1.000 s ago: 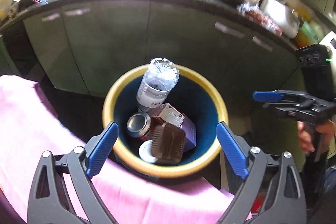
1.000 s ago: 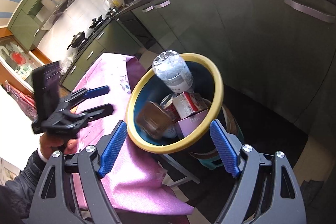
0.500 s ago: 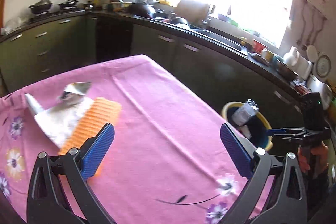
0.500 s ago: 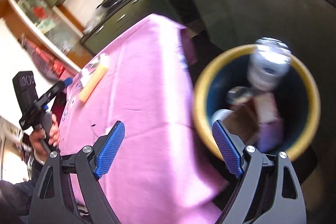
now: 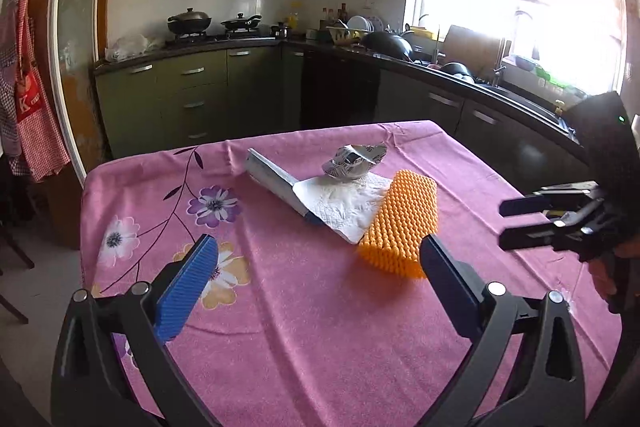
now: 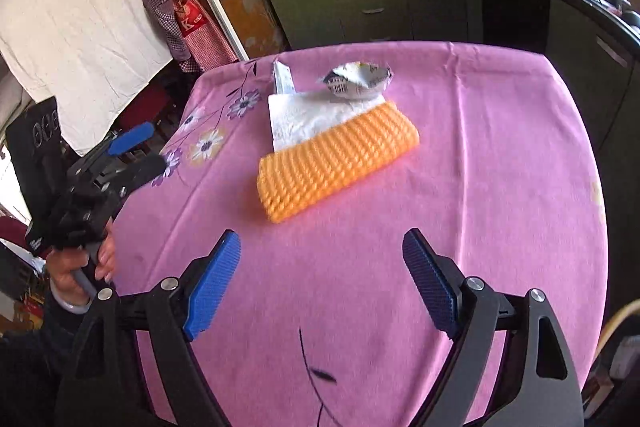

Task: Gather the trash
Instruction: 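Reach the right gripper to the crumpled foil wrapper and grasp it, then carry the foil wrapper with the right gripper over the bin and release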

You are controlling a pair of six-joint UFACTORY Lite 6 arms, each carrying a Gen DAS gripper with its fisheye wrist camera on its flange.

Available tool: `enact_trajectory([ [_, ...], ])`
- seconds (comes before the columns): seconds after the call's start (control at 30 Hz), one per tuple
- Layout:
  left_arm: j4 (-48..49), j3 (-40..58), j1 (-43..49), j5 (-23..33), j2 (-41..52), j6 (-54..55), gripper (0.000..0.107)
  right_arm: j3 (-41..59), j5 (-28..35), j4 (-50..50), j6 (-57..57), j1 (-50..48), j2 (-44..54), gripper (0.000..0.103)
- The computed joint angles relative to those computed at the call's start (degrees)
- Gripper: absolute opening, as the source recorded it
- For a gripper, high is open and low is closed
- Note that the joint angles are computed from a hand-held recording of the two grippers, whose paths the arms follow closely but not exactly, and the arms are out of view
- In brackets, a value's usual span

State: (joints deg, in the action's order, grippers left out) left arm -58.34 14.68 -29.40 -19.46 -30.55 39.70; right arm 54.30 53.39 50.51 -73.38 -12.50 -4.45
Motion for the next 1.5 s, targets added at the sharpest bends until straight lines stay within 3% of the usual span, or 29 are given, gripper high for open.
enact_trajectory([
  [0.17, 2.3, 0.5, -2.0, -0.3, 1.5, -3.8, 0.096, 19.7, -8.9, -0.3, 6.3, 10.7, 16.9, 0.083],
  [0.37, 4.8, 1.8, -3.9, -1.1, 6.0, -6.8, 0.096, 43.8, -15.8, -13.5, 23.2, 20.4, 37.5, 0.087],
  [0.67, 4.5, 2.5, -6.6, -2.4, 8.3, -7.0, 0.096, 66.9, -12.8, -27.6, 39.8, 24.9, 56.1, 0.087],
  [0.83, 4.7, 2.7, -7.0, -2.5, 8.8, -7.0, 0.096, 64.7, -13.1, -25.6, 37.9, 24.3, 55.0, 0.079],
  [0.9, 5.1, 2.6, -7.0, -2.5, 8.9, -7.3, 0.096, 63.9, -12.3, -24.2, 36.6, 23.5, 54.3, 0.068],
  [0.97, 6.0, 2.6, -6.6, -2.4, 9.0, -7.8, 0.096, 63.9, -10.5, -23.0, 36.2, 23.1, 53.9, 0.064],
  [1.27, 5.3, 2.9, -7.0, -2.6, 9.6, -7.0, 0.096, 55.8, -12.2, -18.1, 30.9, 21.4, 48.2, 0.059],
  [1.5, 7.2, 2.8, -6.4, -2.2, 9.9, -8.1, 0.096, 41.6, -14.9, -10.4, 21.1, 18.6, 37.4, 0.059],
])
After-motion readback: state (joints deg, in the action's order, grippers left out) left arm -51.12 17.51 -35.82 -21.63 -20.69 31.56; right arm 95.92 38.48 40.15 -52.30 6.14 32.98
